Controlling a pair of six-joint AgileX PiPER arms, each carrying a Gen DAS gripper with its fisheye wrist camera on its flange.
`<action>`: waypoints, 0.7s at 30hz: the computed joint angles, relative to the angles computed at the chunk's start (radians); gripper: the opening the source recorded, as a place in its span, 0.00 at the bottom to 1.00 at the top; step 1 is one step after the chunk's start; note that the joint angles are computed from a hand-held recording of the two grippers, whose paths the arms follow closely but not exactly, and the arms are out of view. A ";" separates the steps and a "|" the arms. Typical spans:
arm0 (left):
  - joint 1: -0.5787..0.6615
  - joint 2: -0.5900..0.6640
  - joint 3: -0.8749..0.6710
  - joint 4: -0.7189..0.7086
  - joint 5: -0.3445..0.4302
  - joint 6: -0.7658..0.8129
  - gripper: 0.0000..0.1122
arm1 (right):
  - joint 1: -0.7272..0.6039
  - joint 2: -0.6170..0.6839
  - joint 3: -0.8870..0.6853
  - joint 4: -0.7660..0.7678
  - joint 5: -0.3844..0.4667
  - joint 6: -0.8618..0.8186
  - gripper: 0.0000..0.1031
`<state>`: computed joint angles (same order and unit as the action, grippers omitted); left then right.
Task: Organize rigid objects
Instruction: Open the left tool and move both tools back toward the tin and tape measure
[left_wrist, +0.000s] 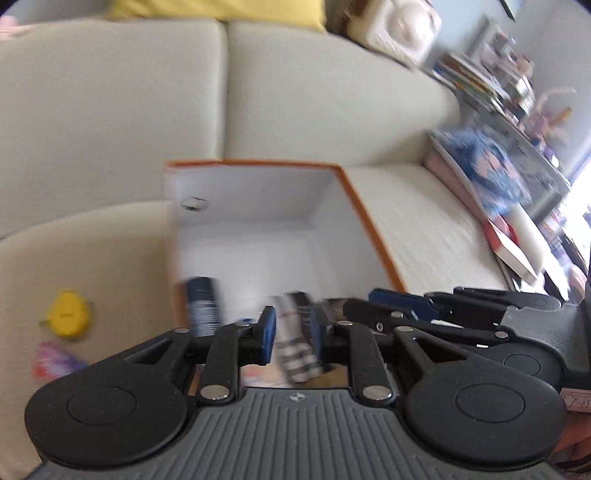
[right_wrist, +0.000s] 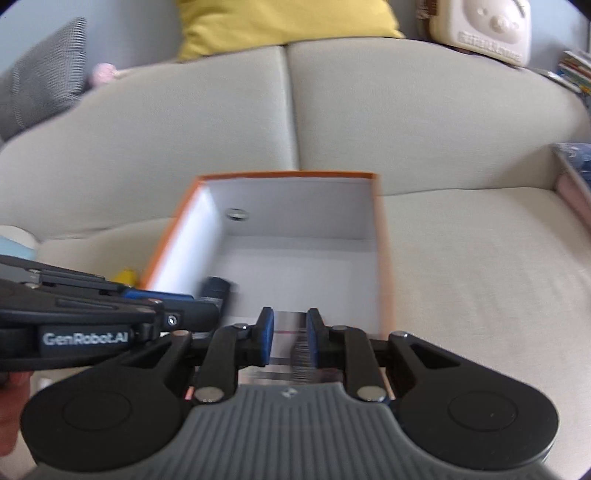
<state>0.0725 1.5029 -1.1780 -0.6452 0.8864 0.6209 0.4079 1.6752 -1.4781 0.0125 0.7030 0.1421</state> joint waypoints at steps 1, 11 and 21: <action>0.039 -0.016 0.012 -0.005 0.007 0.016 0.21 | 0.023 0.003 -0.007 0.003 -0.002 0.011 0.28; 0.428 0.016 0.043 0.012 0.056 0.008 0.20 | 0.294 0.183 -0.225 0.018 0.017 0.078 0.34; 0.522 0.260 -0.009 0.009 0.002 0.008 0.25 | 0.475 0.480 -0.530 -0.283 0.170 0.307 0.38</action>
<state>0.5942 1.7624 -1.1872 -0.6362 0.8888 0.6288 0.8831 2.1549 -2.0083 -0.2710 0.8731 0.4489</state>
